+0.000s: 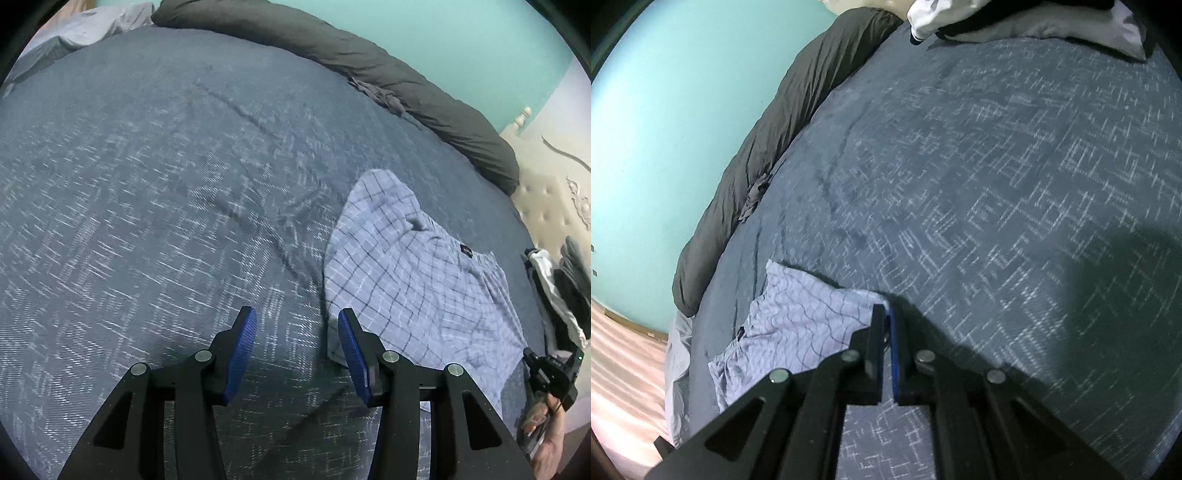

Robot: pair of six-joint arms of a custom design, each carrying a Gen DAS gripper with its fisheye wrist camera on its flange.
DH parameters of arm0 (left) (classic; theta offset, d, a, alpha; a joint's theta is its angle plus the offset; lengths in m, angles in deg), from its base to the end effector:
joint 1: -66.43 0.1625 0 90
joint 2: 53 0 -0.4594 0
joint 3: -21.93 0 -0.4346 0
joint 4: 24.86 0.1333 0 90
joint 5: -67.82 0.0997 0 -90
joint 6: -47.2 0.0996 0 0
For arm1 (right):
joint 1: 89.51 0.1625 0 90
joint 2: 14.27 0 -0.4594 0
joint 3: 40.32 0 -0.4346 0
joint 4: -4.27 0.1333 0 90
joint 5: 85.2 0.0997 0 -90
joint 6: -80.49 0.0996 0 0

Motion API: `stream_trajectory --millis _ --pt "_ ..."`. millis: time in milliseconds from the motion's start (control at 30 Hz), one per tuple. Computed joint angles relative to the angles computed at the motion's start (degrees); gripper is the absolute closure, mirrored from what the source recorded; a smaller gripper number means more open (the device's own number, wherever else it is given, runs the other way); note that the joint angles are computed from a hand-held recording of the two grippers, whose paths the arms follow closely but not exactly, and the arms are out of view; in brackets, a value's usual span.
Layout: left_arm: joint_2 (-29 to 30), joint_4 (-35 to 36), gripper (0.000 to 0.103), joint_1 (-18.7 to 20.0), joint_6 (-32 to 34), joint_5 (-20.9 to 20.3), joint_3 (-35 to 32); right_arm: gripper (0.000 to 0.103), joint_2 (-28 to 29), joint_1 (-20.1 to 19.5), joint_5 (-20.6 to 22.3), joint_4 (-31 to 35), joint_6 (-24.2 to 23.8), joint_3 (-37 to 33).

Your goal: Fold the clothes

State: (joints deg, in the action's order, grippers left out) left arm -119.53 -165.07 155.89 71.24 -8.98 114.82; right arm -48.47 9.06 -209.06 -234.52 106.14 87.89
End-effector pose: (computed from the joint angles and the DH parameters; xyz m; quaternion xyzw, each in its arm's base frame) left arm 0.1494 -0.7042 0.3426 0.1837 0.9547 -0.1781 0.1519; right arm 0.1477 -0.4577 0.0209 -0.2586 -0.8201 0.4967 0.1176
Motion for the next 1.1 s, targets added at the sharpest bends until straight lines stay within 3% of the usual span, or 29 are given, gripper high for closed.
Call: stream_trajectory --millis 233,267,300,367,467,667,833,933,1000,1100 --pt "2.2 3.6 0.054 0.4 0.0 -1.9 -2.5 0.101 0.3 0.0 -0.1 -0.6 0.0 -0.2" --pt "2.4 4.0 0.061 0.4 0.3 -2.2 -2.8 0.101 0.2 -0.1 0.1 -0.7 0.0 -0.1" --pt "2.6 4.3 0.075 0.3 0.7 -2.4 -3.0 0.101 0.2 -0.2 0.2 -0.5 0.1 -0.1" --pt "2.4 4.7 0.089 0.0 2.0 -2.7 -2.6 0.101 0.1 -0.3 0.5 -0.1 0.3 0.0" --pt "1.9 3.7 0.098 -0.9 4.4 -2.5 -1.5 0.101 0.2 -0.4 0.9 0.3 0.8 0.0" --pt "-1.0 -0.7 0.098 -4.5 11.8 0.7 3.9 0.101 -0.2 -0.9 2.8 0.4 1.3 0.3" --pt "-0.9 2.2 0.097 -5.7 10.4 3.0 5.4 0.101 -0.4 -1.2 4.7 0.6 1.6 0.6" --pt "-1.8 4.2 0.084 -5.7 8.9 2.5 5.3 0.101 -0.6 -1.6 6.1 -0.1 1.9 0.9" --pt "-2.5 3.7 0.067 -5.7 7.9 2.7 5.3 0.101 -0.8 -1.9 6.8 -0.8 2.1 1.2" --pt "-3.0 2.9 0.066 -5.4 6.6 2.4 4.4 0.101 -1.0 -2.2 7.7 -1.7 2.4 1.7"
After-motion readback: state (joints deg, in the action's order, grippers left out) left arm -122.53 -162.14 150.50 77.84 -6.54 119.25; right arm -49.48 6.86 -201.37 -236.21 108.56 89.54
